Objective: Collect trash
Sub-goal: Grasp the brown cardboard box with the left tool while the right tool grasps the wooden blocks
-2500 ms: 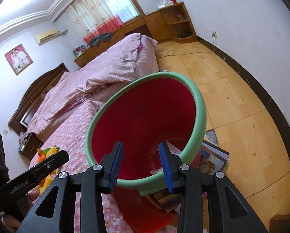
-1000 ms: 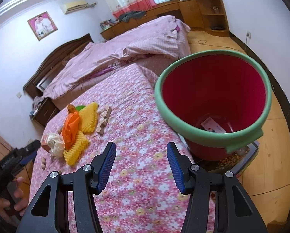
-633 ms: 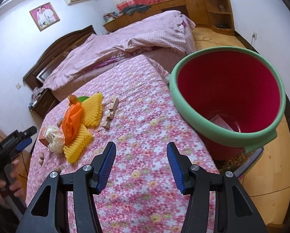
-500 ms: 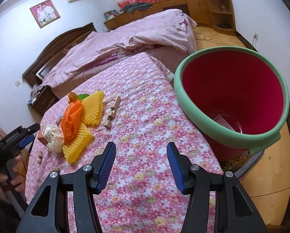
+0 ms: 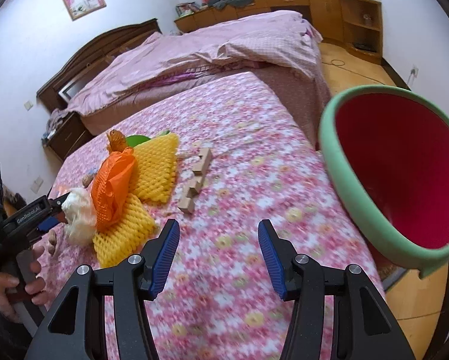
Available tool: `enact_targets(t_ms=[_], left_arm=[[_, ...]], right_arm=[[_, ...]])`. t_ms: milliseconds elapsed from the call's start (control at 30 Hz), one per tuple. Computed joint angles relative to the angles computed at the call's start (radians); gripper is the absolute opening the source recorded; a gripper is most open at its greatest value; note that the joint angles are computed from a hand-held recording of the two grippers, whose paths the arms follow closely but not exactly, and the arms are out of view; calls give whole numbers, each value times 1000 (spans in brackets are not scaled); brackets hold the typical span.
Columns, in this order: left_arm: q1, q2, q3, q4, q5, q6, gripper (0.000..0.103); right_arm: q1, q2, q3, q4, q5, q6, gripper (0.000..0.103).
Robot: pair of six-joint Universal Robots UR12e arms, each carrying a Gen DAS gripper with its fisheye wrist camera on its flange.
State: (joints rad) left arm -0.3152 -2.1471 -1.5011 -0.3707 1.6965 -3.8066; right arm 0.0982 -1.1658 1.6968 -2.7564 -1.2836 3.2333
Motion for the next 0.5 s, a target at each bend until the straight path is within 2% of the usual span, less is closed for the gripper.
enact_targets(t_ms=[167,300,500], left_arm=[[2,-6,-3,13,-16,-4,72],[10,-7,-13,55,-51,-3,58],[7,-3,-25,86,-47,2,55]], right_arm=[[10,29,-37,36,8,-7,56],[16,52,-63,50,19,-5,56],[25,78,-89,29,26,7,56]])
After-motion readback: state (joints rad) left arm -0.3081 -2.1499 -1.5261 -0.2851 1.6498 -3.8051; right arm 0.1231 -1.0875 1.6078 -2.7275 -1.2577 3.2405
